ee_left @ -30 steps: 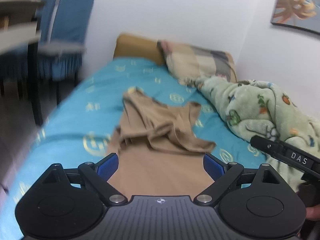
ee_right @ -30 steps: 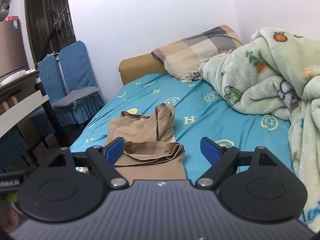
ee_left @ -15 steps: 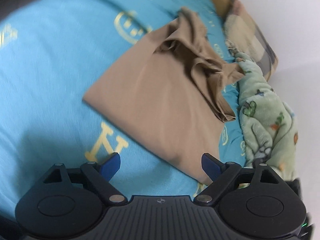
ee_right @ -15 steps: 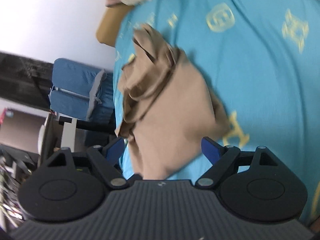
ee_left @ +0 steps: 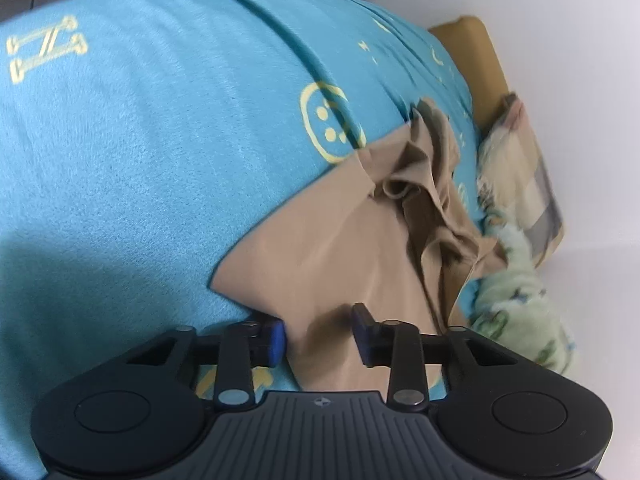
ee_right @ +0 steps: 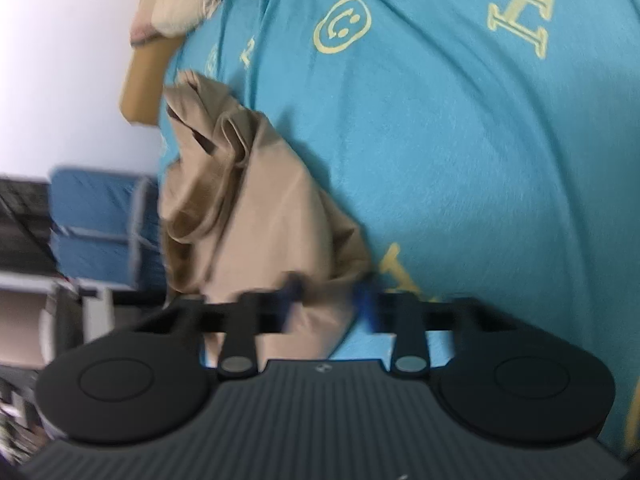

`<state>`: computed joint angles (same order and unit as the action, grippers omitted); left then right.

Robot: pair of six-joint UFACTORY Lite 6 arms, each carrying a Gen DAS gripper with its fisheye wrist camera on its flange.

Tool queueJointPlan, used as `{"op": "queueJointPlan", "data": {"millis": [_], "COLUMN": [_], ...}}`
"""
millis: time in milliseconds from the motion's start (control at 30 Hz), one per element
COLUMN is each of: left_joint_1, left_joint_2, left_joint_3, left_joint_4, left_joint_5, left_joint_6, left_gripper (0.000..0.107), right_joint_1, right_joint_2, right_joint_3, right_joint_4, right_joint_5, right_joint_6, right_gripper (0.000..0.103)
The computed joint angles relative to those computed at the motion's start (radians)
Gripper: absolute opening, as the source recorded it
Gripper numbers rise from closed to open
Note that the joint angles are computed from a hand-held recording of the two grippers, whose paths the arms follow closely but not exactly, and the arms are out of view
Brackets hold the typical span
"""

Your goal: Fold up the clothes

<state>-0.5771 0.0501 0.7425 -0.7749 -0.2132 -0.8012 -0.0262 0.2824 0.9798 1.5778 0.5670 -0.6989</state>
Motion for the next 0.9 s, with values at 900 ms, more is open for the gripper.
{"op": "queueJointPlan", "data": {"millis": [900], "left_joint_1": [-1.063], "left_joint_2": [-0.489], "left_joint_3": [0.087], "left_joint_4": [-0.923], "left_joint_5": [-1.035], "left_joint_6": [1.067], "left_gripper": [0.001], "right_joint_1": [-0.587], "right_joint_2": [-1.198], "right_joint_3": [-0.499], "right_joint_4": [-0.187], "right_joint_5": [0.535], "right_joint_6": [-0.019], "right_gripper": [0.009]}}
